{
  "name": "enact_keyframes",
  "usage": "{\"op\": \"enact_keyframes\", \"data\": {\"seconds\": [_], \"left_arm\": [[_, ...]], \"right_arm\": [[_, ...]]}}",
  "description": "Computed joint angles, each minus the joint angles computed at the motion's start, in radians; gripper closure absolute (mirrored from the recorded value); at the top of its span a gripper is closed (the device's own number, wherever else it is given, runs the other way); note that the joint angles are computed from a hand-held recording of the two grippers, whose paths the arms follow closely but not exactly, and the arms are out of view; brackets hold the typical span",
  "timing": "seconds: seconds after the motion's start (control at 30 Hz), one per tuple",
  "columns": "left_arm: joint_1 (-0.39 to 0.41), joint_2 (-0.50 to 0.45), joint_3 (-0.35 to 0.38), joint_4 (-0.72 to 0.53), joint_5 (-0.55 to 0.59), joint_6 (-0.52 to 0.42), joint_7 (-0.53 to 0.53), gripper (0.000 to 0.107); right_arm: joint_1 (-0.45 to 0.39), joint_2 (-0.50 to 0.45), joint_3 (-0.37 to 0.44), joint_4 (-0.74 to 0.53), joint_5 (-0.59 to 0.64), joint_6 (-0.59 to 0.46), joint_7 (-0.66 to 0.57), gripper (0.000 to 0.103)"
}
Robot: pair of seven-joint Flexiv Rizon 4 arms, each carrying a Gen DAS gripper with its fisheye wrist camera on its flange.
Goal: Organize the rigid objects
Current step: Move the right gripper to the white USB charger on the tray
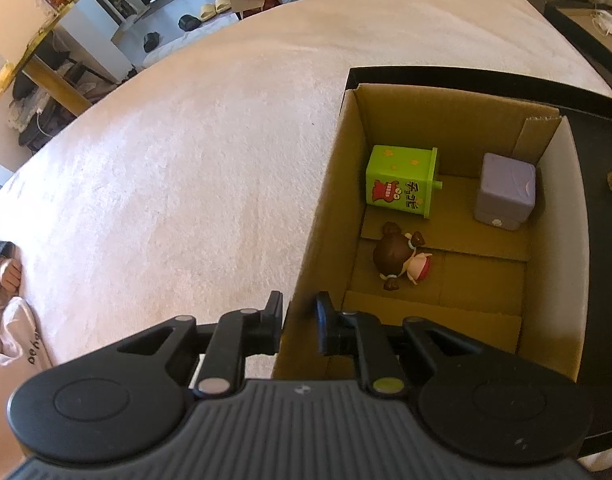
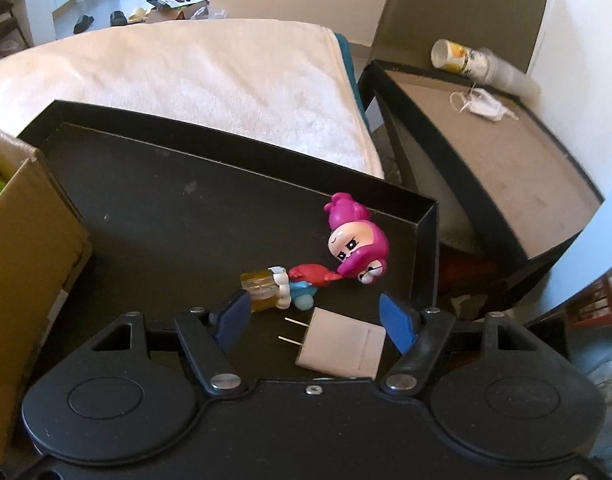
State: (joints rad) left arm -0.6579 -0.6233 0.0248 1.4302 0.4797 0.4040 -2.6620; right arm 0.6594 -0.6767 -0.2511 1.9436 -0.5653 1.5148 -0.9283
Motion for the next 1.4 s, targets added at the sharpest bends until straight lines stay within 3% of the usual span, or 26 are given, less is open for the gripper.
{"op": "enact_keyframes", "data": {"seconds": [0.3,0.47,0.9,1.0,1.2,1.4], "left_arm": [[0.005,0.007,-0.003,0.016,0.004,0.02,0.024,0.092],[-0.002,0.005,-0.002,0.009,0.013,0.014,0.035,0.092],[-0.004,0.008,0.0,0.02,0.019,0.029,0.032,0.093],[-0.004,0.008,-0.001,0.021,0.019,0.03,0.035,0.093],[-0.007,-0.001,0.001,0.007,0.021,0.015,0.034,0.093],[-0.009,-0.004,0.001,-0.002,0.019,0.006,0.034,0.093]], "right_arm": [[-0.136,-0.021,0.165,-0.061,0.056,-0.097,-0.071,0.025],[-0.084,-0.012,0.108,-0.027,-0.003,-0.084,-0.077,0.025],[-0.132,0.041,0.177,0.024,0.001,-0.112,-0.125,0.043],[-0.115,0.062,0.16,0.048,-0.009,-0.092,-0.104,0.043],[-0.025,0.065,0.035,0.079,-0.082,-0.034,-0.041,0.04],[-0.068,0.028,0.082,0.03,-0.071,-0.055,-0.062,0.04]]}}
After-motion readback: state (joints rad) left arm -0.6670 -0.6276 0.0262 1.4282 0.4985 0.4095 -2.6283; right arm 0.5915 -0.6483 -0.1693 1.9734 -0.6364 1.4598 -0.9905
